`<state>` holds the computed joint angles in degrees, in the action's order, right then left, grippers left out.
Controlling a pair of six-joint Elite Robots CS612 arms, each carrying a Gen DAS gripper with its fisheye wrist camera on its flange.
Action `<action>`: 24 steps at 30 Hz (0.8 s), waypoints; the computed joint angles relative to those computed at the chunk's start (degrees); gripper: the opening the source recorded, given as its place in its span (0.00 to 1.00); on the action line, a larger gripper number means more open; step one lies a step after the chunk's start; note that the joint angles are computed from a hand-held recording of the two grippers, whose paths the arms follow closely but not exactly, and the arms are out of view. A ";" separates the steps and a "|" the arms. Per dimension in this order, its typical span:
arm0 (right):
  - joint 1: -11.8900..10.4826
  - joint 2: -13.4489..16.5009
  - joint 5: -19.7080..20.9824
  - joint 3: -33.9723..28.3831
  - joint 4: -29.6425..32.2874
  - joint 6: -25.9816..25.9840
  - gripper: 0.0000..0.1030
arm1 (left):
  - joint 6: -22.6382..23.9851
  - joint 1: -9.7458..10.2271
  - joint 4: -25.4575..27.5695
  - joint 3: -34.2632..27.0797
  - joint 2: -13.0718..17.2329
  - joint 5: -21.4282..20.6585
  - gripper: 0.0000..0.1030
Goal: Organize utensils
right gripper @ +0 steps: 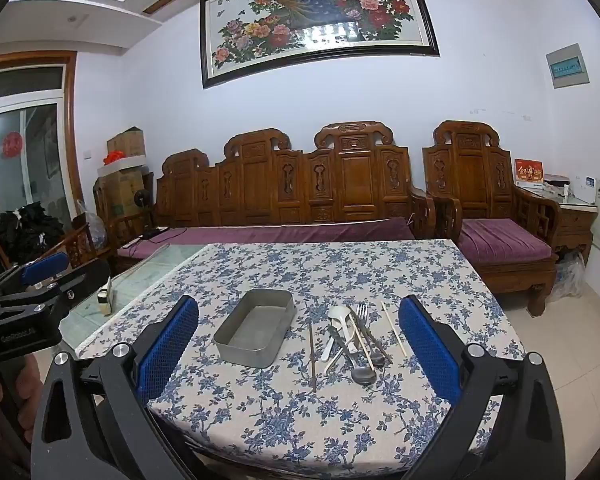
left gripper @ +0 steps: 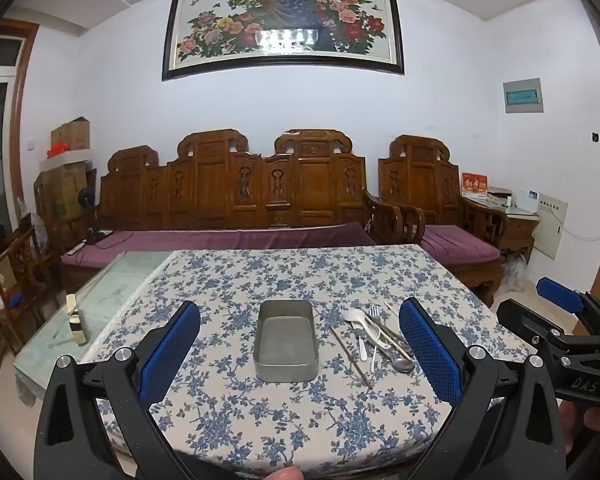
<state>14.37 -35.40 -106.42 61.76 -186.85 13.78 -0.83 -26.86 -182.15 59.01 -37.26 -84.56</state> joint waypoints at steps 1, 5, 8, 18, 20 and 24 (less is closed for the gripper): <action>0.01 -0.02 -0.03 0.00 0.12 -0.16 0.98 | -0.06 0.00 -0.14 -0.01 0.02 -0.01 0.94; 0.04 0.05 -0.25 -0.05 -0.06 -0.34 0.98 | 0.00 -0.01 -0.14 0.00 0.02 -0.09 0.94; 0.04 0.14 -0.32 -0.13 -0.15 -0.27 0.98 | 0.12 -0.05 -0.21 0.01 0.03 -0.08 0.94; 0.09 0.35 -0.34 -0.48 0.25 -0.33 0.98 | -0.08 0.01 -0.17 0.01 0.02 -0.06 0.94; 0.05 0.03 -0.23 0.04 -0.33 -0.53 0.98 | -0.12 0.03 -0.18 0.02 0.01 -0.10 0.94; 0.07 0.09 -0.24 -0.13 -0.15 -0.49 0.98 | -0.02 0.01 -0.21 0.02 0.01 -0.03 0.94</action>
